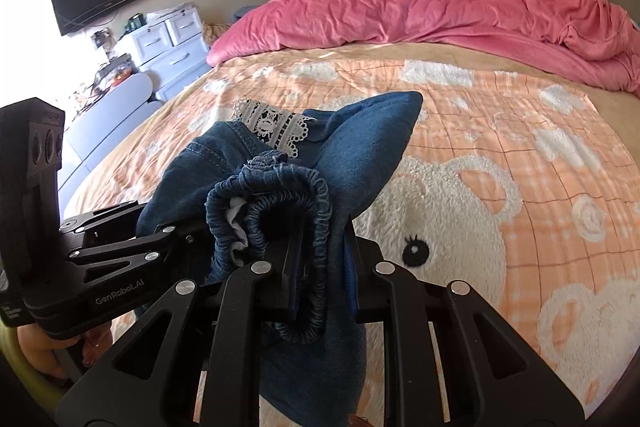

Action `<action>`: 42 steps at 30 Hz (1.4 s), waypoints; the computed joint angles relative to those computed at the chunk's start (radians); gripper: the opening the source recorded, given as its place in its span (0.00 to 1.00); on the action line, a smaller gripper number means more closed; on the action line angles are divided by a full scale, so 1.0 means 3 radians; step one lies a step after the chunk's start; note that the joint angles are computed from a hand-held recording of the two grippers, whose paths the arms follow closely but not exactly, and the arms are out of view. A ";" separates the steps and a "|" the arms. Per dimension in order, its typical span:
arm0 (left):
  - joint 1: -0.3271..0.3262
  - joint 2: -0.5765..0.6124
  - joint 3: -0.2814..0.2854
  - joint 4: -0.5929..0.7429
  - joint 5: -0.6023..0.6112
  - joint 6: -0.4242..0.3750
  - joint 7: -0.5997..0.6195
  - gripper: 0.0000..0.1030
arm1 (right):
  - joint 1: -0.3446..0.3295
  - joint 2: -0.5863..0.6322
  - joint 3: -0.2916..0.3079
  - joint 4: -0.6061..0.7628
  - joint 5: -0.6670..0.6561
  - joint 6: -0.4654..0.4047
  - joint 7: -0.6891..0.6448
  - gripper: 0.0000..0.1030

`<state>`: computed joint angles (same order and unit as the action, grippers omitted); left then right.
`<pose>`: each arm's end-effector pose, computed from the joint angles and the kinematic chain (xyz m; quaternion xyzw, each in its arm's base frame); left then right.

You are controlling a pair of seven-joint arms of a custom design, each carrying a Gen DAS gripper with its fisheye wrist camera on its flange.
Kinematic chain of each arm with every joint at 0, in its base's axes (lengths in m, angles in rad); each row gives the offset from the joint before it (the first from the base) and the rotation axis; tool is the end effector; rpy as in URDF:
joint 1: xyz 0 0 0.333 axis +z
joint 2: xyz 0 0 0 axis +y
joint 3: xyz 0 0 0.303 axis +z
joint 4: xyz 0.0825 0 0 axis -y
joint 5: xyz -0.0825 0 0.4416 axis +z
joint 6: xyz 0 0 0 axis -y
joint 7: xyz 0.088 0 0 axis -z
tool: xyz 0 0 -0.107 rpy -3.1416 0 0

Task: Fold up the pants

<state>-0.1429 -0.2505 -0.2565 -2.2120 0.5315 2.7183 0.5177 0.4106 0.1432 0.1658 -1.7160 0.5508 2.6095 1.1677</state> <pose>0.5259 -0.2504 0.5270 -0.7157 0.5663 -0.3327 0.2376 0.6030 0.3709 0.5543 -0.8034 0.4247 -0.0542 0.4137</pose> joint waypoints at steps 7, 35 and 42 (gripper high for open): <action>-0.0016 0.0408 0.0080 0.0270 -0.0055 -0.0030 0.0176 0.26 | 0.0015 0.0356 -0.0047 0.0332 -0.0288 -0.0170 0.0299 0.11; -0.0041 0.0334 0.0171 -0.0081 -0.0493 0.0067 0.0288 0.71 | -0.0089 0.0337 -0.0116 0.0020 -0.0620 -0.0177 0.0861 0.51; -0.0036 0.0113 0.0135 -0.0248 -0.0490 0.0016 0.0204 0.81 | -0.0081 0.0051 -0.0128 -0.0317 -0.0672 0.0000 0.0907 0.57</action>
